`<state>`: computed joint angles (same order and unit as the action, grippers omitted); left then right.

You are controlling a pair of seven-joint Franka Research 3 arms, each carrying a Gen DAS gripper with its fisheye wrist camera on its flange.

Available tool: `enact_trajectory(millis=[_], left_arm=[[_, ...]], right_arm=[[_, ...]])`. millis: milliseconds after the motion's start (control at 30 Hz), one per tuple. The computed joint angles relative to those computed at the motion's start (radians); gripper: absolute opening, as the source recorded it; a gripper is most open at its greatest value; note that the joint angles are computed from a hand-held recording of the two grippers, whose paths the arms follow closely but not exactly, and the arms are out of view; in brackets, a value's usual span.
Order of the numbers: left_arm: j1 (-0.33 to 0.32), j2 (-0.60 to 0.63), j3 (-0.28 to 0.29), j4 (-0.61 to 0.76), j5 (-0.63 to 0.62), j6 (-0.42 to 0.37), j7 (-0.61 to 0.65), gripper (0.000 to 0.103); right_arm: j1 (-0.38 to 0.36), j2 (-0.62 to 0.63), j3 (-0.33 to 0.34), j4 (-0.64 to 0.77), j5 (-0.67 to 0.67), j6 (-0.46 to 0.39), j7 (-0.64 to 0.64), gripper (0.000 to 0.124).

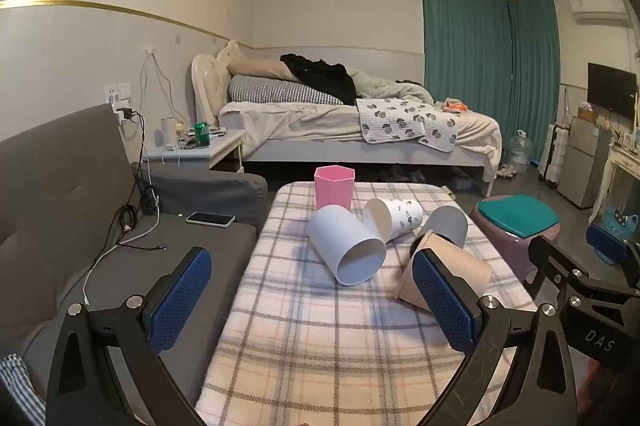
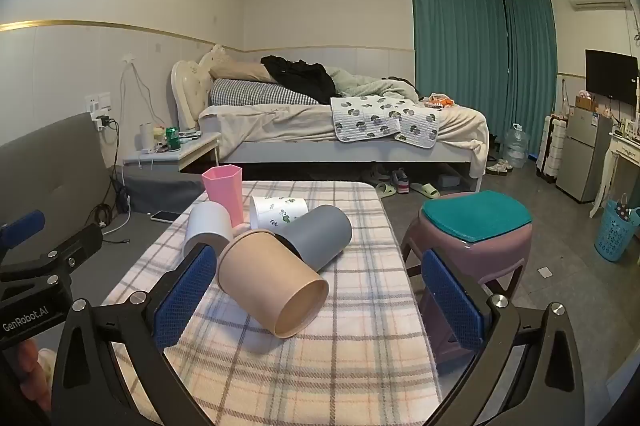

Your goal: Flip cup upside down

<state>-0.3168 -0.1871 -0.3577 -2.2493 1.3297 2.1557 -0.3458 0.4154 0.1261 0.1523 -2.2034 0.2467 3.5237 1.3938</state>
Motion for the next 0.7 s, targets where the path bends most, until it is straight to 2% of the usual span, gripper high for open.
enact_trajectory(millis=[700], left_arm=[[0.005,-0.001,0.004,-0.006,-0.006,0.019,-0.012,0.103]], right_arm=[[0.003,0.004,-0.002,0.0,0.003,0.008,-0.003,0.103]])
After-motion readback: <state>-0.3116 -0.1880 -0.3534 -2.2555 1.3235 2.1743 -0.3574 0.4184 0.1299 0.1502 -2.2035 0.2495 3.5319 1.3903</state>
